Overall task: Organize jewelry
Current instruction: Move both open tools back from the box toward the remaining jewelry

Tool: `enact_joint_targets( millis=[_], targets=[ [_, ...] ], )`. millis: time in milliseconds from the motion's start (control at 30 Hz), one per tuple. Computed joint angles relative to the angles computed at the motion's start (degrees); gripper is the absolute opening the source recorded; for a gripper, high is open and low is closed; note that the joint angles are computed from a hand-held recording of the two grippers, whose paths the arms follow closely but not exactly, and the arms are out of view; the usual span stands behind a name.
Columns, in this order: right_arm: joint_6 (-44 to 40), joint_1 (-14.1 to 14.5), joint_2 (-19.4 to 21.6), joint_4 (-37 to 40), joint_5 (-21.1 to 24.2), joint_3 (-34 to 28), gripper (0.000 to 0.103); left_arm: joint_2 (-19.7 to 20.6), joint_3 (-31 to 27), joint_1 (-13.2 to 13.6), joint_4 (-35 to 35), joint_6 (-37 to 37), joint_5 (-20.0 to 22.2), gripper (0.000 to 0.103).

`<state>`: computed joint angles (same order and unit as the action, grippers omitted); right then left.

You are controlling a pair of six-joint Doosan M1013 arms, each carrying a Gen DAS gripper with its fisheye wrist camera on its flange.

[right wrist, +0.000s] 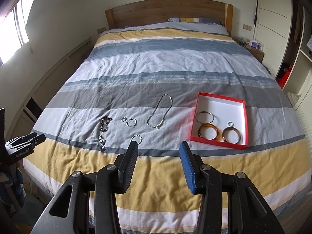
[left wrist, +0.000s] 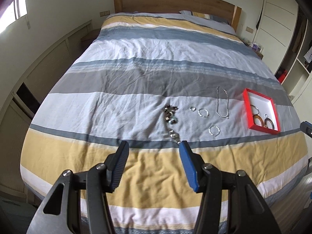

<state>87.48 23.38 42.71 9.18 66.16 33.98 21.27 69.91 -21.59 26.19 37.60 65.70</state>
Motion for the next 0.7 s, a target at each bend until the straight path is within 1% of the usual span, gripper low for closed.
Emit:
enact_joint_targets(
  millis=[167, 267, 400, 500, 533, 600, 700],
  targets=[
    [-2.4, -0.1, -0.4, 2.4, -1.4, 2.3, 0.044, -0.1, 0.2, 0.2, 0.2, -2.0, 1.2, 0.051],
    [-6.2, -0.7, -0.5, 4.5, -1.4, 3.5, 0.044, 1.2, -1.7, -0.3, -0.2, -3.6, 3.5, 0.052],
    [-12.8, -2.2, 0.5, 7.8, -0.6, 2.7, 0.044, 3.9, -5.8, -1.9, 0.6, -6.6, 7.4, 0.052],
    [-18.5, -3.7, 2.0, 11.2, 2.3, 0.7, 0.044, 6.0, -9.7, -3.1, 0.6, -9.8, 12.0, 0.052],
    [-20.0, -4.0, 2.4, 11.6, 3.2, 0.0, 0.044, 6.8, -11.4, -3.5, 0.4, -10.5, 14.0, 0.052],
    [-21.9, -4.9, 3.3, 13.6, 5.6, -1.2, 0.044, 7.8, -13.7, -4.3, 0.2, -11.6, 16.7, 0.052],
    [-23.8, -5.9, 4.6, 15.7, 8.2, -2.6, 0.044, 8.4, -15.1, -5.4, 0.3, -12.1, 17.8, 0.052]
  ],
)
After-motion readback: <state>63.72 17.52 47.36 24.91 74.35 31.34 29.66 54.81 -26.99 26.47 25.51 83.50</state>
